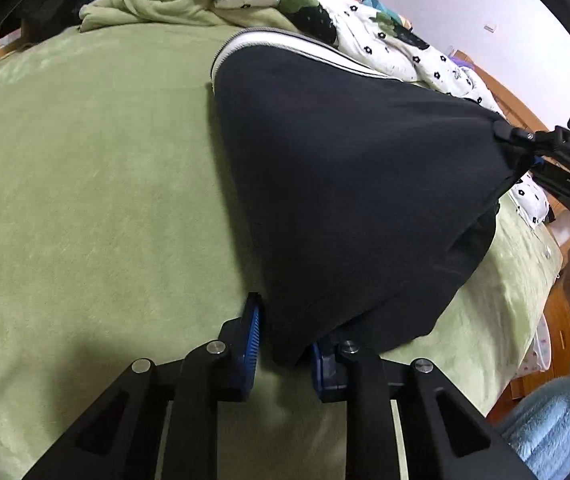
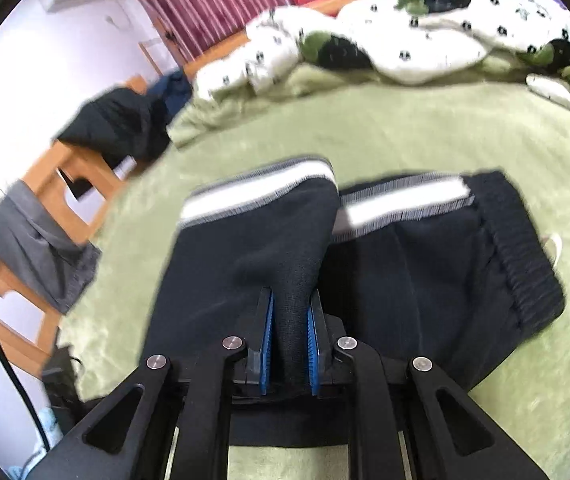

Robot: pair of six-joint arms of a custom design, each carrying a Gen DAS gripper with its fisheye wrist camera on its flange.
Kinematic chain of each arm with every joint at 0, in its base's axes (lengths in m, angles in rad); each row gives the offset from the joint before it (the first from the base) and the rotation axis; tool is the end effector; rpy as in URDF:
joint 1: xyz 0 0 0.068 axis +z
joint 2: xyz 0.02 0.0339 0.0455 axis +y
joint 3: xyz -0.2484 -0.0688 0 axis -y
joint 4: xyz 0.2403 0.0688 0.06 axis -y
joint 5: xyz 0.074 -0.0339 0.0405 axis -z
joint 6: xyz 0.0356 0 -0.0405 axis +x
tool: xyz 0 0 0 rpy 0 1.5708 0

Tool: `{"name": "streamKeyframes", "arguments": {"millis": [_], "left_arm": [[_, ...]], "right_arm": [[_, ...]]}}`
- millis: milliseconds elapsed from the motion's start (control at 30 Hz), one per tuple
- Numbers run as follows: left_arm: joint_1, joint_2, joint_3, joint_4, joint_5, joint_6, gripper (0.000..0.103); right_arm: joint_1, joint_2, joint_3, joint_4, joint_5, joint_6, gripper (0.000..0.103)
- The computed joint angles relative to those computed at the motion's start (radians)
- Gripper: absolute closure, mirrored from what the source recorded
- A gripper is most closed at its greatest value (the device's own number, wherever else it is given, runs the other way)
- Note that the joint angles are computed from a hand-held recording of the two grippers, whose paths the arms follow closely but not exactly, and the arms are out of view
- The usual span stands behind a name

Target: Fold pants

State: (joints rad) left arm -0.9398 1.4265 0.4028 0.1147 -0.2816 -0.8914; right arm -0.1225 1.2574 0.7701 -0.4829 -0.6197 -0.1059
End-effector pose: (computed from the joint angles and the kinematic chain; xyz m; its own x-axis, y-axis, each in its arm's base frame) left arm 0.1419 -0.1775 0.0999 -0.8175 -0.1479 -0.5567 0.0620 0.9383 -0.3403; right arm 0.2428 -0.0091 0.2053 -0.7903 0.0106 -0.6126 -0.3116 0.8540 0.4167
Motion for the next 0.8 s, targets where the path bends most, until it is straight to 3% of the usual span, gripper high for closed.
{"name": "streamKeyframes", "arguments": {"millis": [167,267,333,533,700,800], "left_arm": [[-0.066,0.015,0.042,-0.022,-0.032,0.023,0.074],[-0.075,-0.003,0.051,0.006,-0.008,0.056,0.063],[-0.069,-0.005,0.056,0.016,0.010,0.068,0.055],[-0.070,0.043,0.081,0.027,0.082,0.087,0.058],[-0.087,0.018,0.062,0.067,0.079,0.061,0.058],[-0.062,0.106,0.085,0.110,0.082,0.005,0.058]], "right_arm": [[-0.132,-0.043,0.016,-0.020,-0.042,-0.102,0.090],[-0.264,-0.013,0.038,-0.035,-0.096,-0.164,0.090],[-0.323,0.026,0.043,-0.038,-0.068,-0.208,0.090],[-0.297,0.206,-0.008,0.038,0.227,-0.308,0.090],[-0.332,0.161,0.007,-0.012,0.172,-0.305,0.086],[-0.325,0.194,0.012,0.001,0.185,-0.261,0.075]]}}
